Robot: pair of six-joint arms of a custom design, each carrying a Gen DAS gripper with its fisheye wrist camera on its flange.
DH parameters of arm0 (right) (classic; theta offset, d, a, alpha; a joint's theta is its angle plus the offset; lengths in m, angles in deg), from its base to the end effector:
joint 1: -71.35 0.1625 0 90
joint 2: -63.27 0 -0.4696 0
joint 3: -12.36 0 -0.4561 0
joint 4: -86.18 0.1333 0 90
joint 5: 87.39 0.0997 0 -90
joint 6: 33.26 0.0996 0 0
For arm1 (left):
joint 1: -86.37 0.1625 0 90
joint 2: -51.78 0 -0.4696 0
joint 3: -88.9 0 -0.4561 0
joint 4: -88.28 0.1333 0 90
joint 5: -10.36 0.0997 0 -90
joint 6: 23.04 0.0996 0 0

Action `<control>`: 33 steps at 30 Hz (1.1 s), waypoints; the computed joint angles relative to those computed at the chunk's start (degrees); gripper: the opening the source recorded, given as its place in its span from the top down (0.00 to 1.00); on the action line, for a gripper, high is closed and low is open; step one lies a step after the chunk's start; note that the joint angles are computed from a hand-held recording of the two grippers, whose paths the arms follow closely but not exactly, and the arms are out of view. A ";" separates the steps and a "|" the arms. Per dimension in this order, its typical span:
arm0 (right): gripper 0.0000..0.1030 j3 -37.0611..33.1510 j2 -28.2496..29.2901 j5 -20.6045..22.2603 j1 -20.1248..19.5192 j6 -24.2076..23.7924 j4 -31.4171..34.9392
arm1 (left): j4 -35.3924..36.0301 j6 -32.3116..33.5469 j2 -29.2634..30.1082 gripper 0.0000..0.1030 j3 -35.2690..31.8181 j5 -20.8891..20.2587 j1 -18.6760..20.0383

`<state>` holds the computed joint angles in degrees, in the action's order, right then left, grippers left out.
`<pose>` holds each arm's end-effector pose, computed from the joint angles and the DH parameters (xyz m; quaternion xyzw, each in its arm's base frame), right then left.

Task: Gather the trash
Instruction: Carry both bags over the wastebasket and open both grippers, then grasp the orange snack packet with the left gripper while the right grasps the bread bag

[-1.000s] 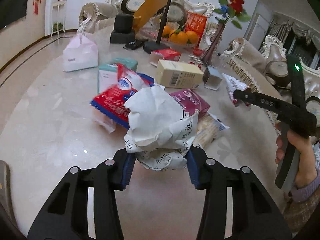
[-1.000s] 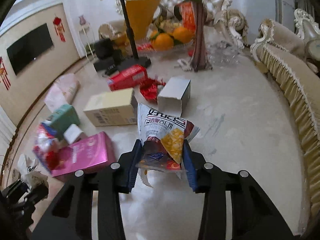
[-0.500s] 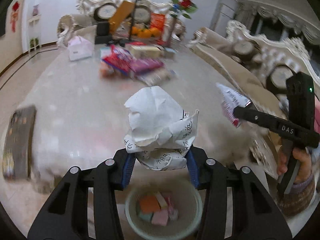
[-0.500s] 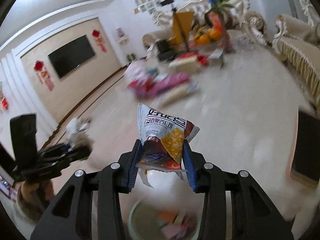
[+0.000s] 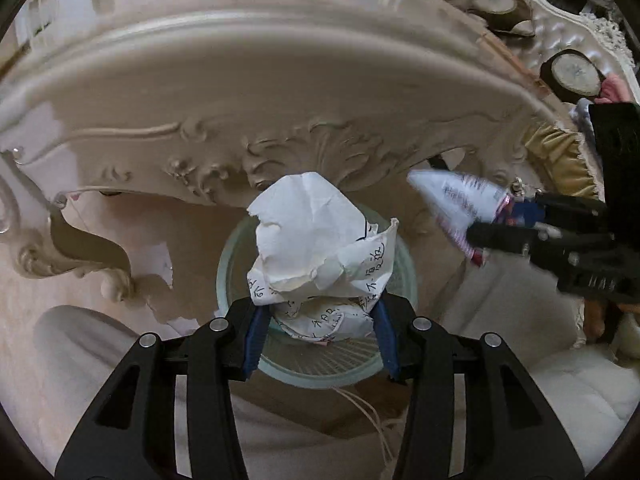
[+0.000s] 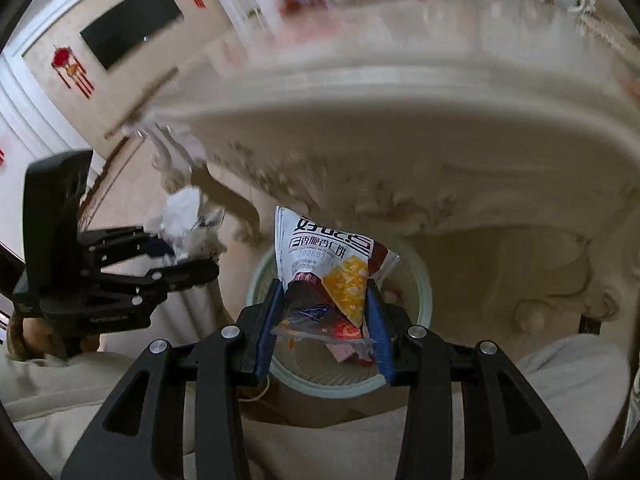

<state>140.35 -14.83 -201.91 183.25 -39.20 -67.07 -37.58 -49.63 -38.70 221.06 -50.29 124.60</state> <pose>0.2750 -0.4376 0.2081 0.2095 -0.9480 0.1419 0.1931 -0.2228 -0.4074 0.2323 0.2231 0.9401 -0.1218 0.2272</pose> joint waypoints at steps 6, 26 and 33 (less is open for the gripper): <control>0.36 -0.20 3.90 -3.77 0.21 -1.87 -0.84 | -2.04 0.31 3.01 0.24 -0.71 -0.75 2.67; 0.23 -10.95 8.33 -10.11 7.04 -10.39 -23.03 | -19.01 18.54 2.33 0.18 -10.91 14.93 -0.44; 0.22 -25.12 21.99 -18.98 5.53 -10.79 -23.31 | -20.79 16.26 12.44 0.18 -22.07 19.34 7.01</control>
